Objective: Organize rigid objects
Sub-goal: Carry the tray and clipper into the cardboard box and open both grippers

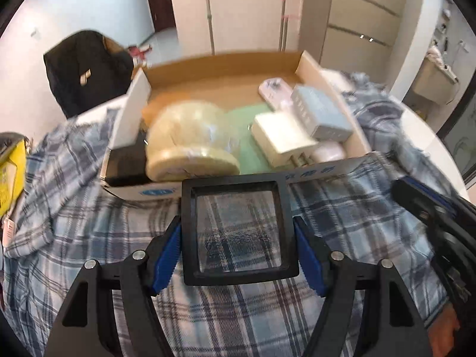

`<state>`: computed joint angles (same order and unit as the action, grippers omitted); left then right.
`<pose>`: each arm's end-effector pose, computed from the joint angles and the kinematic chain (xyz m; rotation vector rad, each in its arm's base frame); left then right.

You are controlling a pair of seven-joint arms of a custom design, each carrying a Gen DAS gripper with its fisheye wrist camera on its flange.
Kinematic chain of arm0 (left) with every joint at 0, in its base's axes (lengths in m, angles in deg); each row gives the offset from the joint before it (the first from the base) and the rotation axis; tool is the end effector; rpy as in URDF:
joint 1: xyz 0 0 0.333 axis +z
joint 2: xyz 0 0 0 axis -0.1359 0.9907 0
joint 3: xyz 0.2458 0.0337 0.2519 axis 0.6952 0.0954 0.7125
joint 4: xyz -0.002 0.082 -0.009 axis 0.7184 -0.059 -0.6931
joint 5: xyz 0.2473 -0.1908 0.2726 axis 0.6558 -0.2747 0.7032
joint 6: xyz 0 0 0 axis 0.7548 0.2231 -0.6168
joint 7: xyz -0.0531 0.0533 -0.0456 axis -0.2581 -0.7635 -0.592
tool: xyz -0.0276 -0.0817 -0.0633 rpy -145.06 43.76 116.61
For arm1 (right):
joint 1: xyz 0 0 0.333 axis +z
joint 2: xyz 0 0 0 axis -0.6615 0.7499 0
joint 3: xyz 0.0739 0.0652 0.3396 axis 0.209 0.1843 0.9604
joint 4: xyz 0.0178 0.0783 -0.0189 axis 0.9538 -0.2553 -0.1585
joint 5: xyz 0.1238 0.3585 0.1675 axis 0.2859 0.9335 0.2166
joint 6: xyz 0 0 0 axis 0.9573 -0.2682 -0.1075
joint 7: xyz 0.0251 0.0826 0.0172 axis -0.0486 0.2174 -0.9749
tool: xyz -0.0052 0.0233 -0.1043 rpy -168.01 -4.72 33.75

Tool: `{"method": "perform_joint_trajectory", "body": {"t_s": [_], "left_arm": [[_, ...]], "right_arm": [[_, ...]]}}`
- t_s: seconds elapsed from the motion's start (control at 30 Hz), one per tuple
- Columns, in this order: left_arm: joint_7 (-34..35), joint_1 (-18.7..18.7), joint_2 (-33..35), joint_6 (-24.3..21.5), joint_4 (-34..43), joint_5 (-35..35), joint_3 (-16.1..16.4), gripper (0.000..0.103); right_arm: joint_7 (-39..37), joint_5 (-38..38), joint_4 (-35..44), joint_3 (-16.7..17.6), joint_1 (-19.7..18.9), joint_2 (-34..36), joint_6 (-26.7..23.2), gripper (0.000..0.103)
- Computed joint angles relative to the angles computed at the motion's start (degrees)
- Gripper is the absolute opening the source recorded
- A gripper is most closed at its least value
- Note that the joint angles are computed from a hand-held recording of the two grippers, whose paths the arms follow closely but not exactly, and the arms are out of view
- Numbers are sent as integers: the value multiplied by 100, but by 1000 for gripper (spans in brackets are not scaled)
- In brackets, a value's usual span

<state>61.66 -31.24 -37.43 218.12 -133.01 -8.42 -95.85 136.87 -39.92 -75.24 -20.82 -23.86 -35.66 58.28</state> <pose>0.5141 -0.4009 0.5082 -1.2962 2.4654 -0.6988 0.4012 0.2656 0.5005 -1.3817 2.0948 -0.6595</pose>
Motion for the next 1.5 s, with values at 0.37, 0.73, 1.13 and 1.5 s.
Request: {"method": "perform_joint_trajectory", "body": {"t_s": [0.37,0.73,1.13,1.5], "left_arm": [[1400,350,-1335,812,-700,-1542,-53,73],[2729,377,-1401,813,-65,-3546,145,73],[2241,609,211,661,1144,-2383,83,73],[2322,770,1065,1241,1289,-2578,-147,73]], "right_arm": [[379,-554,188,321,-12,-244,-759,9],[-155,-617,1062,204,-176,-269,-723,9],[371,-927,1664,-412,-247,1020,453,9],[-155,-503,1559,-594,-128,1356,720,9]]}}
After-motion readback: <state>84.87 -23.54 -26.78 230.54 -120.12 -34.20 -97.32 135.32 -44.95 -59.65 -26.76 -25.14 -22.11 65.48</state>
